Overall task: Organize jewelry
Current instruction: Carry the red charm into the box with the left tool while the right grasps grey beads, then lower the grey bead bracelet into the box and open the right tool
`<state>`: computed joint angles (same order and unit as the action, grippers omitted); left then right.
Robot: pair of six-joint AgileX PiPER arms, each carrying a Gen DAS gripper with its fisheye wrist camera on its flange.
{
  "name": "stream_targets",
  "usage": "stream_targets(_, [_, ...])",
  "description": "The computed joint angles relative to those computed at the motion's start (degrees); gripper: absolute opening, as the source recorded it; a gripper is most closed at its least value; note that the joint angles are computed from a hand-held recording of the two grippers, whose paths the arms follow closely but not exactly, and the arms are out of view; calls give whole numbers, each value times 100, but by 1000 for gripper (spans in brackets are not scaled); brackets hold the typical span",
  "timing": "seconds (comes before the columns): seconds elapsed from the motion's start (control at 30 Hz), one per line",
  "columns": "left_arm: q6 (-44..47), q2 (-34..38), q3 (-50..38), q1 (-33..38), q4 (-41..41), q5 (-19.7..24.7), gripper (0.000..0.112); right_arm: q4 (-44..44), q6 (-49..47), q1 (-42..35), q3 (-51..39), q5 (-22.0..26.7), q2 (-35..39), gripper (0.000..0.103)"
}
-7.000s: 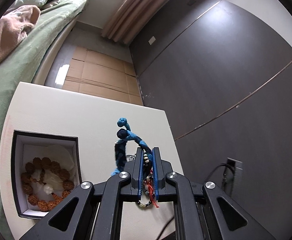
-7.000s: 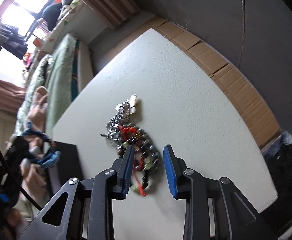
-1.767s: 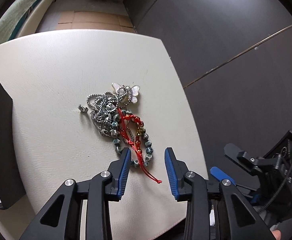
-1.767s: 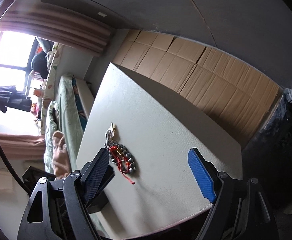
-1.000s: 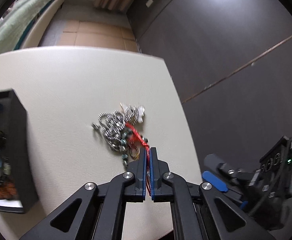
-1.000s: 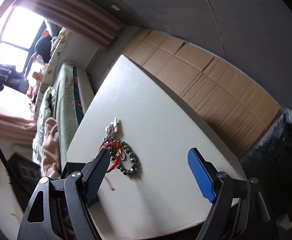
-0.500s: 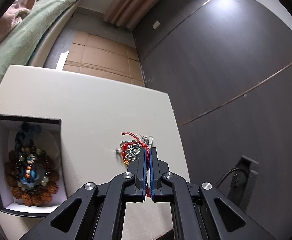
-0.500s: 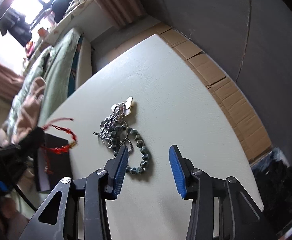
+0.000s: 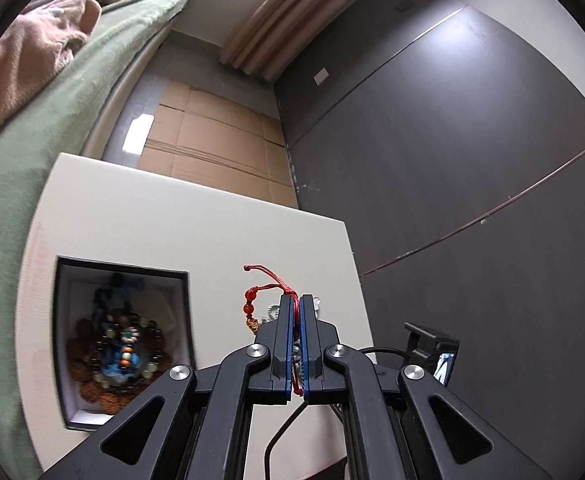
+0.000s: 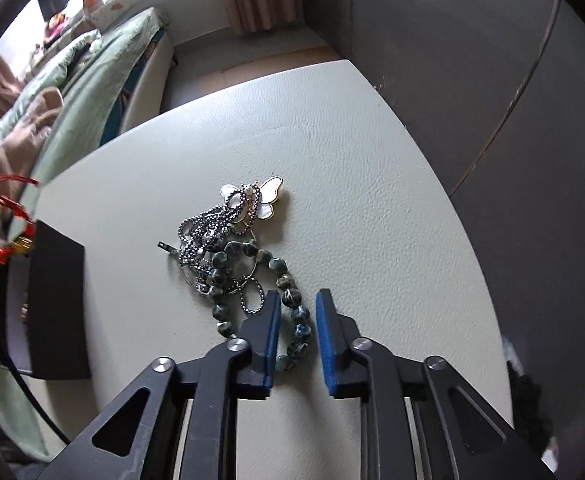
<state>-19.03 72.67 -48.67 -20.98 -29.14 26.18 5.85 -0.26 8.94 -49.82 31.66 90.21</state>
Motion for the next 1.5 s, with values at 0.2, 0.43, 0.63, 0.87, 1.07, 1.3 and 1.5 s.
stream_targets(0.2, [313, -373, 228, 416, -92, 278, 2, 378, -547, -6, 204, -9, -330, 10])
stream_targets(0.43, [942, -716, 489, 1047, -439, 624, 2, 2751, -2554, -761, 418, 472, -1035, 10])
stream_targets(0.63, [934, -647, 497, 1173, -260, 851, 2, 4648, -4085, -1328, 545, 1154, -1362, 10])
stream_targets(0.87, [1694, -445, 565, 1297, -907, 935, 2, 5346, -4447, -1020, 573, 1116, -1449, 10])
stream_targets(1.07, [2387, -24, 587, 1439, -1627, 1094, 8, 5439, -4285, -685, 524, 1012, -1339, 10])
stream_targets(1.3, [2630, -93, 678, 1783, -1855, 1222, 93, 5685, -4481, -564, 574, 1052, -1326, 10])
stream_targets(1.5, [2198, -490, 680, 2033, -1336, 1255, 93, 6523, -5213, -698, 682, 1515, -1293, 10])
